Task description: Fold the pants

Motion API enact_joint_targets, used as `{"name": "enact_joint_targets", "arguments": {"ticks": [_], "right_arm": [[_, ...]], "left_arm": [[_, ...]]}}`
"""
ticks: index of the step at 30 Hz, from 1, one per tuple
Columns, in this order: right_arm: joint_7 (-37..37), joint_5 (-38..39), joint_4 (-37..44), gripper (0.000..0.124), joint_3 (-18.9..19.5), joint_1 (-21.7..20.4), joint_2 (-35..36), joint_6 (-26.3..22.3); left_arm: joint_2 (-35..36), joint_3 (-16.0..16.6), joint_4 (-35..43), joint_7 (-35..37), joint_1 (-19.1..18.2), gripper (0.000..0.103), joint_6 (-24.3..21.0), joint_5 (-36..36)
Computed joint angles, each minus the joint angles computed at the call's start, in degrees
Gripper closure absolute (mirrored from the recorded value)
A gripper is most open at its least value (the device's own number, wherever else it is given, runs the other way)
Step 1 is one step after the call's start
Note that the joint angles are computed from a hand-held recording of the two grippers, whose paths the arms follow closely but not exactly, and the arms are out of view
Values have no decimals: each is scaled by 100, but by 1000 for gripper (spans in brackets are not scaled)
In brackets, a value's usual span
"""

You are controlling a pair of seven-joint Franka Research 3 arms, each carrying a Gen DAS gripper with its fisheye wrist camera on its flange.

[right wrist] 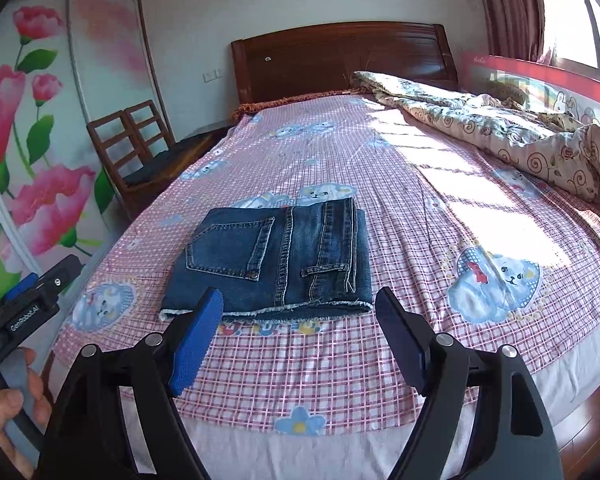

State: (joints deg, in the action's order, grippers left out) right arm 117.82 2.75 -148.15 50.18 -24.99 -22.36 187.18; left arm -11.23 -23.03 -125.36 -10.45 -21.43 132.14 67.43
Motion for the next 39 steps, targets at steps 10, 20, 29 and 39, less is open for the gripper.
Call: {"name": "enact_joint_targets", "arguments": {"ticks": [10,20,29,39], "right_arm": [[109,397,-35,46,1167,-1046,-536,448],[87,780,-174,46,1927,-1668,-655,926],[-3,963,-140,46,2056,-1767,-699,924],[82,879,-120,46,2191,-1875,-765,915]], "left_arm": [[173,-138,116,-241,-203,2,-633,633],[308,-158,20,-724,-430,2,-886,1336],[361,-125,-130,-1214,-569,2,-920,1641],[297,-134,-212,-1476,-627,2,-1032,1842]]}}
